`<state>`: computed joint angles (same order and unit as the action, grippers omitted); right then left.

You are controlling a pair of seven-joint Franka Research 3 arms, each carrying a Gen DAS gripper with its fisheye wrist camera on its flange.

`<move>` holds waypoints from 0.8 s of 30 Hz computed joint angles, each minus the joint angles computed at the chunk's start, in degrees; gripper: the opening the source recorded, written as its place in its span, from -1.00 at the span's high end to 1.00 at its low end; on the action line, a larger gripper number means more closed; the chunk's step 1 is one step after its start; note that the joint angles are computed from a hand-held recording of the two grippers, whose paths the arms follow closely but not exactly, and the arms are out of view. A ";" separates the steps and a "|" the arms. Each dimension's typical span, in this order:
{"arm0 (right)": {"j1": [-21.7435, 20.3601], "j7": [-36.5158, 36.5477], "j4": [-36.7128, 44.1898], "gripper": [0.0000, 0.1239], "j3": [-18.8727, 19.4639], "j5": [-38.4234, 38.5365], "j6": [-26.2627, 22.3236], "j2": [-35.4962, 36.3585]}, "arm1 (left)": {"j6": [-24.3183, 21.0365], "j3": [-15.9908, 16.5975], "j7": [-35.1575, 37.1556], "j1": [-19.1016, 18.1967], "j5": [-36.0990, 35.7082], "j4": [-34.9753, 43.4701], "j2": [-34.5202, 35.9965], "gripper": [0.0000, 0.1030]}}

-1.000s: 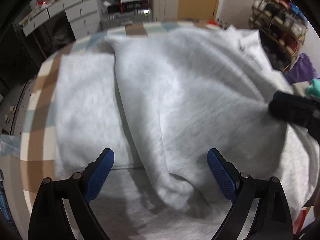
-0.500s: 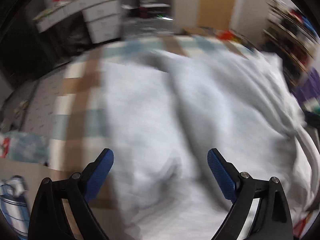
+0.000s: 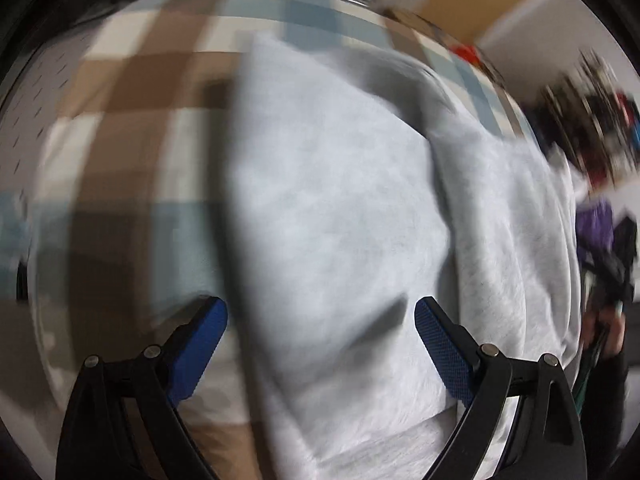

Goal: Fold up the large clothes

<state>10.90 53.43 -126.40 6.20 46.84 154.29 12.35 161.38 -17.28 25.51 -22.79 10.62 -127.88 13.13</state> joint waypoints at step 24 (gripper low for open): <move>5.96 11.20 0.19 0.33 0.15 -16.52 11.28 2.01 | -28.54 6.44 -3.77 -6.48 15.99 28.63 14.75 -0.11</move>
<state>16.86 64.62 -126.20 6.35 30.31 165.57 14.35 132.84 -10.84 21.75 -29.27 26.61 -99.25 27.88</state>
